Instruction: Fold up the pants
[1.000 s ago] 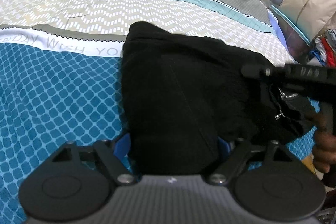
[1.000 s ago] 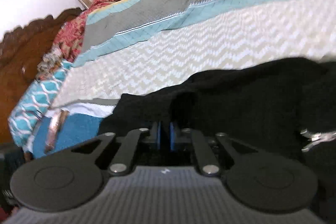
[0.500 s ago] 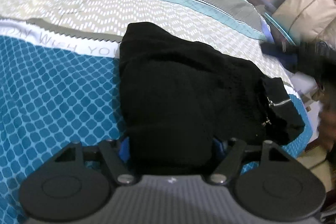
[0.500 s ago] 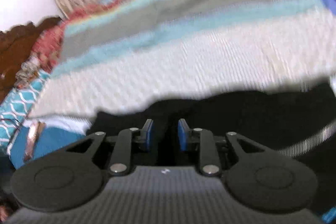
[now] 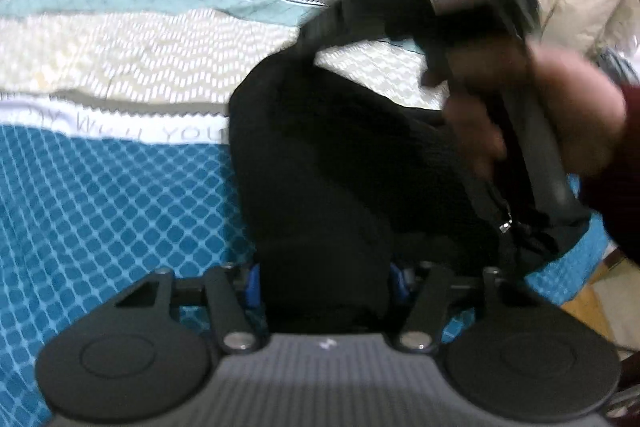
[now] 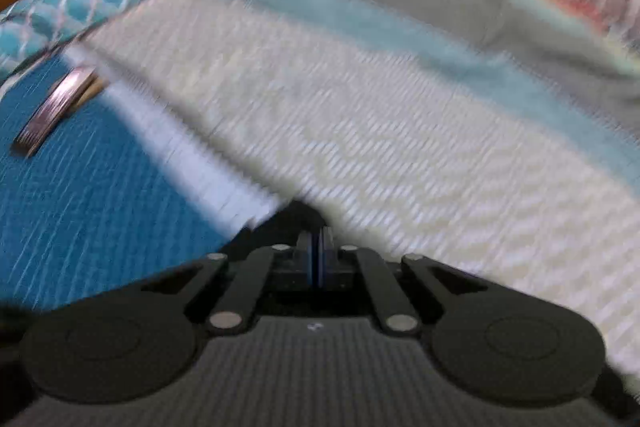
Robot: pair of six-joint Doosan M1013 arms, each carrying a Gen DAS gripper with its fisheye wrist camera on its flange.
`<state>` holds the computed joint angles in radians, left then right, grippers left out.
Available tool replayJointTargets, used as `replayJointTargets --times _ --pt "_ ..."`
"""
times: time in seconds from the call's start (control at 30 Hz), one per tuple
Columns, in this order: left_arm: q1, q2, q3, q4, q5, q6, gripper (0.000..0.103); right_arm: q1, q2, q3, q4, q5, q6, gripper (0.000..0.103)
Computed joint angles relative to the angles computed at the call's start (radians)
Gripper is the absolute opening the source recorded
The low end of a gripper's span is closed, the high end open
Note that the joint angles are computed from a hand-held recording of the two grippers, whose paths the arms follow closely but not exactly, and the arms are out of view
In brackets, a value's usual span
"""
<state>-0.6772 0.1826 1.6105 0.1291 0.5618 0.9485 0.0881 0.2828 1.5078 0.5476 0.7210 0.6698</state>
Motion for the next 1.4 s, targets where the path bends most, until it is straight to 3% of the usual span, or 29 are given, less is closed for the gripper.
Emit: replayJointTargets --times 0.07,0.1,0.23,0.33,0.37,0.43,0.5,0.6,0.73,0.83,0.93,1.07,1.17,1.23,1.3,1.4 --pt "0.000 0.011 -0.010 0.019 0.016 -0.014 0.052 -0.018 0.012 -0.027 0.028 -0.045 0.094 0.003" --pt "0.005 0.016 -0.015 0.001 0.025 -0.005 0.052 -0.023 0.026 -0.049 0.024 -0.020 0.140 0.003" --pt "0.009 0.019 -0.013 -0.021 0.032 0.010 0.056 0.015 0.045 -0.037 -0.145 -0.043 0.155 0.003" --pt "0.017 0.012 -0.006 -0.057 0.031 0.037 0.060 0.008 0.075 -0.056 -0.197 0.037 0.249 0.006" --pt "0.022 0.007 0.000 -0.082 0.027 0.054 0.060 0.001 0.072 -0.052 -0.169 0.032 0.242 0.008" --pt "0.036 -0.012 0.019 -0.150 0.011 0.096 0.064 -0.017 0.057 -0.046 -0.100 0.037 0.227 0.030" --pt "0.054 -0.040 0.051 -0.244 -0.030 0.151 0.067 -0.050 0.024 -0.019 0.041 0.011 0.151 0.038" --pt "0.087 -0.086 0.102 -0.393 -0.103 0.227 0.071 -0.106 -0.026 0.027 0.220 0.014 0.058 0.038" --pt "0.125 -0.130 0.140 -0.564 -0.195 0.318 0.071 -0.161 -0.087 0.102 0.359 0.053 -0.045 0.037" --pt "0.141 -0.114 0.117 -0.604 -0.219 0.329 0.067 -0.180 -0.122 0.154 0.401 0.074 -0.104 0.036" --pt "0.127 -0.077 0.065 -0.584 -0.185 0.351 0.051 -0.194 -0.147 0.197 0.451 0.099 -0.180 0.035" --pt "0.101 -0.010 0.006 -0.591 -0.113 0.441 0.020 -0.190 -0.174 0.244 0.442 0.080 -0.261 0.035" --pt "0.079 0.025 -0.021 -0.493 -0.043 0.373 0.015 -0.176 -0.166 0.248 0.320 0.042 -0.176 0.035" --pt "0.052 0.038 -0.033 -0.302 -0.004 0.232 0.008 -0.174 -0.148 0.247 0.239 0.018 -0.069 0.036" --pt "0.032 0.038 -0.032 -0.205 0.001 0.165 0.007 -0.197 -0.126 0.242 0.277 0.037 -0.011 0.041" --pt "0.023 0.039 -0.042 -0.161 0.025 0.121 0.007 -0.224 -0.097 0.229 0.357 0.087 0.030 0.041"
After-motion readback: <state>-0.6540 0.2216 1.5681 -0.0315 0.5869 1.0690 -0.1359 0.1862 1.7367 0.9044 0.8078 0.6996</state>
